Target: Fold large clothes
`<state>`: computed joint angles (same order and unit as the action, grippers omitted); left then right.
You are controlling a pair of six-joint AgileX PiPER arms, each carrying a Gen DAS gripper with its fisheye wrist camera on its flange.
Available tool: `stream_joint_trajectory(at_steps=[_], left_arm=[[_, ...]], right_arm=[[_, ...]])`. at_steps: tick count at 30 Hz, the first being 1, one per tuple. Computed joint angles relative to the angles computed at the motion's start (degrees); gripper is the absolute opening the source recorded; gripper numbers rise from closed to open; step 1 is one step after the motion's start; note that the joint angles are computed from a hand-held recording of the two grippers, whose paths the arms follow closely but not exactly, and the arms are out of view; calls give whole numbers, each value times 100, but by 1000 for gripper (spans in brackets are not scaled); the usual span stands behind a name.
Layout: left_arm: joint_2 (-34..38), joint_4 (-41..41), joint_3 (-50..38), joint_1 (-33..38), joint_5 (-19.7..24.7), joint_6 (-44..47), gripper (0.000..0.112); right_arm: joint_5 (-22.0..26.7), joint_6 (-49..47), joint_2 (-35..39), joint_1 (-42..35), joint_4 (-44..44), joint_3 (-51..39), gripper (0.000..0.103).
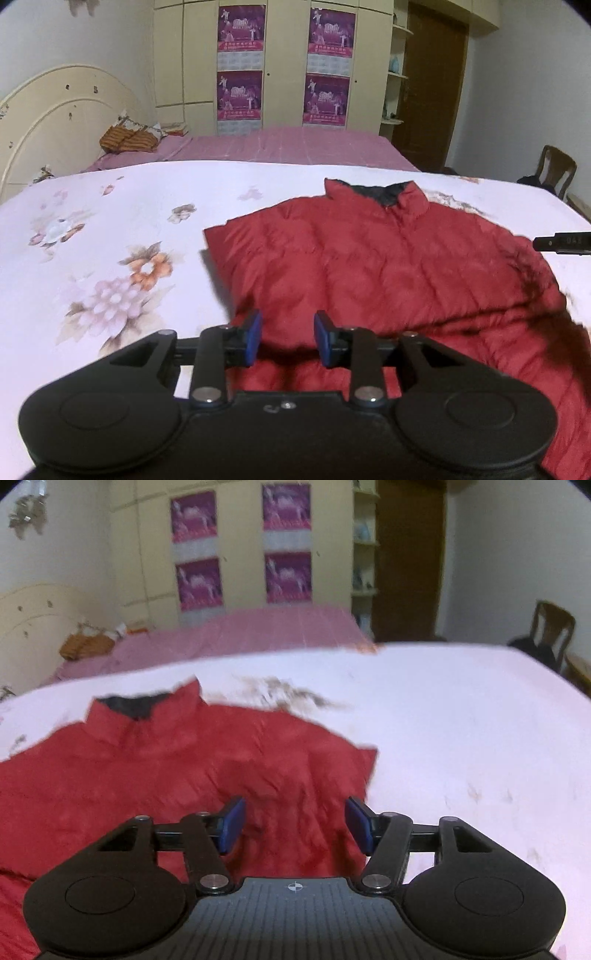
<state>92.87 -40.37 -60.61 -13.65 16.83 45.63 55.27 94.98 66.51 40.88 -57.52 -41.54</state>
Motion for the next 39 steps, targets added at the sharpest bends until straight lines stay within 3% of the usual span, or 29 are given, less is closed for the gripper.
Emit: stream_joint_trajectory(at_steps=[11, 16, 20, 28, 30, 35, 39], left_arm=[[1786, 2562, -1861, -677, -215, -3058, 30], [2222, 3508, -2271, -812, -45, -4237, 33], [2348, 3876, -2379, -851, -13, -4511, 33], [2660, 4660, -2881, -939, 143, -5278, 33], [2763, 4711, -2923, -930, 71, -5279, 33], [2791, 4760, -3179, -940, 390, -5404, 31], [2386, 4559, -2663, -900, 84, -5227, 31]], right_arm=[[-1341, -357, 1381, -692, -290, -797, 59], [-1450, -507, 2066, -1040, -537, -787, 60], [-1807, -274, 2052, -1316, -806, -407, 60], [-1574, -59, 2102, -1242, -1009, -385, 60], [-1770, 272, 2076, -1337, -1219, -169, 60], [-1762, -804, 1897, -1513, -364, -482, 60], [-1544, -540, 1326, -1206, -453, -292, 60]])
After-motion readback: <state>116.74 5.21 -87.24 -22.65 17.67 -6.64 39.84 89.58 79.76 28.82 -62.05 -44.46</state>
